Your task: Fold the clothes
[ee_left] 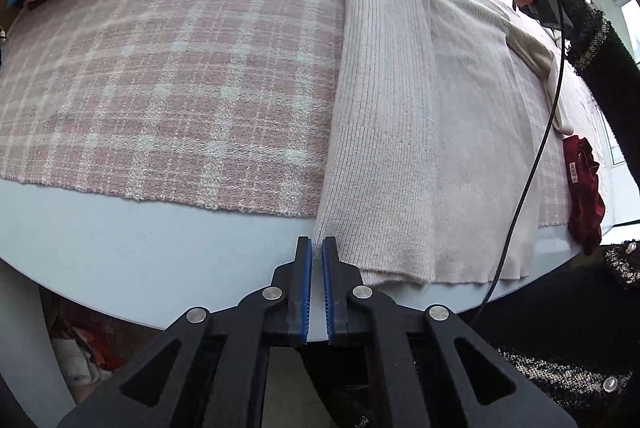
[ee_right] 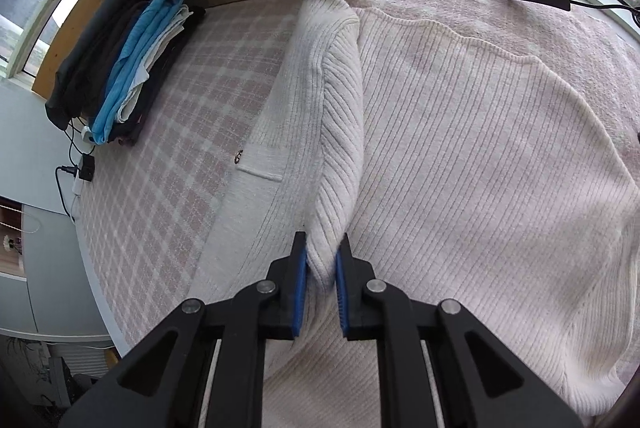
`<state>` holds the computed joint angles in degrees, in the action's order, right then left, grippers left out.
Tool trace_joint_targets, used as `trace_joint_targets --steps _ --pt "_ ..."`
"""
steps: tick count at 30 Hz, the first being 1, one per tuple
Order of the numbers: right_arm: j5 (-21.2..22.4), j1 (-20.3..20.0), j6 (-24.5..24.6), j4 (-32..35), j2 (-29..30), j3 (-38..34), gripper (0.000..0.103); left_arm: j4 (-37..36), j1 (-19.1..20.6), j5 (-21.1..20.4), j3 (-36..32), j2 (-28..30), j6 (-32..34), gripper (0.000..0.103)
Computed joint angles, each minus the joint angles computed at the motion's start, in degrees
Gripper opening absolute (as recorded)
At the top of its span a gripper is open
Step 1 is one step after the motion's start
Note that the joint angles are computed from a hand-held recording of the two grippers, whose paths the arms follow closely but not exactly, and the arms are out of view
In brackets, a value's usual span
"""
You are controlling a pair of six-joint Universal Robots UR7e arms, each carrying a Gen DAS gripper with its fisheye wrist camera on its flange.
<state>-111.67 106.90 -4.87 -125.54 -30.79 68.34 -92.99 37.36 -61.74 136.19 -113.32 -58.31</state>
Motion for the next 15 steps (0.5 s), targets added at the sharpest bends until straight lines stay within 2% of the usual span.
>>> trace_joint_targets --steps 1,4,6,9,12,14,15 --pt "-0.4 0.0 0.3 1.9 0.2 -1.0 0.018 1.6 -1.3 0.4 -0.7 0.1 -1.1 0.005" --pt "-5.1 1.2 0.0 0.6 -0.7 0.2 0.020 3.2 -5.2 3.1 -2.5 0.8 -2.1 0.005" --pt "-4.4 1.9 -2.5 -3.4 -1.9 1.9 0.020 0.6 -5.7 4.5 -3.0 3.0 0.6 0.005" --pt "-0.9 2.3 -5.0 -5.2 -1.6 1.6 0.020 -7.8 -2.5 4.1 -2.5 8.3 7.9 0.006" --pt "-2.0 2.5 -5.8 -0.8 2.5 -2.2 0.022 -15.0 2.9 1.2 -2.0 13.2 13.8 0.007" --pt "-4.0 2.1 -4.0 2.8 4.2 -3.8 0.022 -14.6 3.6 0.5 -2.4 14.2 14.1 0.008" --pt "-2.7 2.0 -3.7 2.1 2.8 -2.5 0.021 -13.0 2.3 0.8 -2.7 13.2 13.2 0.007"
